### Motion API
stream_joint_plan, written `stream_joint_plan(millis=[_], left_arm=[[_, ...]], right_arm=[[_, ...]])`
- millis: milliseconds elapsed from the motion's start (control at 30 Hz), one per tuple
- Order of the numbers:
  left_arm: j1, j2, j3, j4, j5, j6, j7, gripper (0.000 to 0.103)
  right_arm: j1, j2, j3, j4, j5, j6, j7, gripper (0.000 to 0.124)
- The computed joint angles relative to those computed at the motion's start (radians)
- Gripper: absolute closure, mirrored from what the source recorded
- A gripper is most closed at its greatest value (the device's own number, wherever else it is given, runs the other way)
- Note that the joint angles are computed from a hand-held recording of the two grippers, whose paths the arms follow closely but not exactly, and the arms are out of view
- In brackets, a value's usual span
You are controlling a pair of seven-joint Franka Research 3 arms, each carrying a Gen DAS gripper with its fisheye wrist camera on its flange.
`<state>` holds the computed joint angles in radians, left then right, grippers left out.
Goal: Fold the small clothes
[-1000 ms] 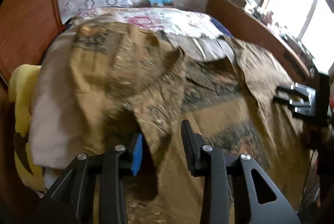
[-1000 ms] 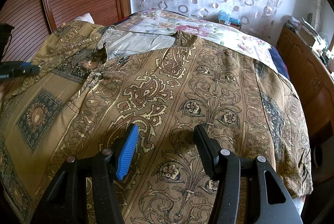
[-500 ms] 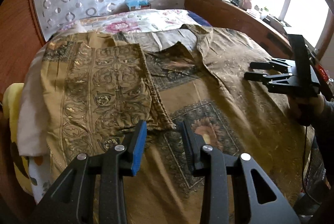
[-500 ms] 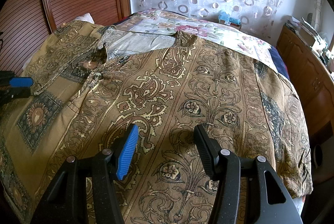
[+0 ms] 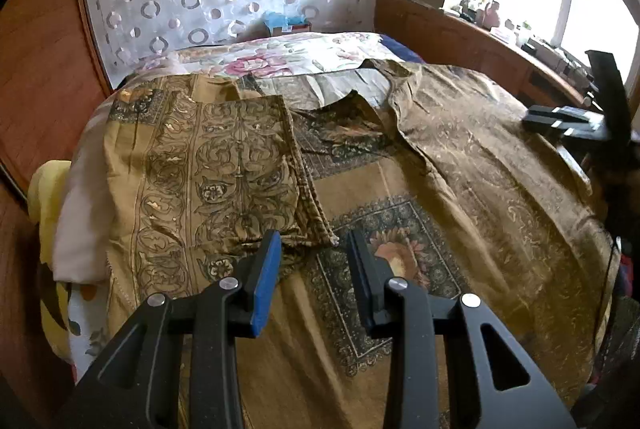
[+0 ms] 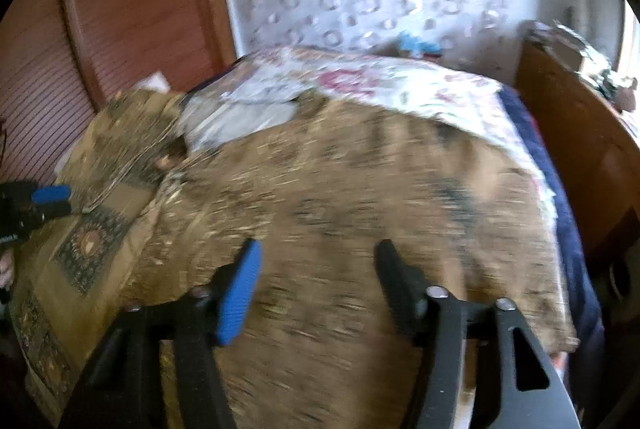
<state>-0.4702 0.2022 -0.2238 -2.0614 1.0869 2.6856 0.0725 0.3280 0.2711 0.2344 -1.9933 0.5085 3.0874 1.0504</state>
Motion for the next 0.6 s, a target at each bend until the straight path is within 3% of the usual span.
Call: stream_joint_plan(millis=[67, 167, 300, 433, 600], left_arm=[[-0.002, 0.007, -0.001, 0.005, -0.002, 0.001, 0.002, 0.068], [-0.007, 0.020, -0.002, 0.016, -0.014, -0.001, 0.009, 0.068], [-0.019, 0.042, -0.003, 0.037, -0.039, -0.019, 0.035, 0.068], [-0.031, 0.061, -0.001, 0.054, -0.067, -0.030, 0.065, 0.068], [-0.047, 0.083, 0.002, 0.076, -0.099, -0.051, 0.098, 0.067]], right_arm=[[0.013, -0.033, -0.063, -0.039, -0.036, 0.014, 0.035, 0.051], [0.109, -0.057, -0.244, -0.087, -0.206, 0.031, 0.204, 0.051], [0.065, -0.061, -0.288, -0.110, -0.274, 0.002, 0.301, 0.051], [-0.035, -0.051, -0.226, -0.113, -0.249, -0.034, 0.294, 0.051], [-0.161, -0.045, -0.104, -0.102, -0.078, -0.081, 0.148, 0.051]])
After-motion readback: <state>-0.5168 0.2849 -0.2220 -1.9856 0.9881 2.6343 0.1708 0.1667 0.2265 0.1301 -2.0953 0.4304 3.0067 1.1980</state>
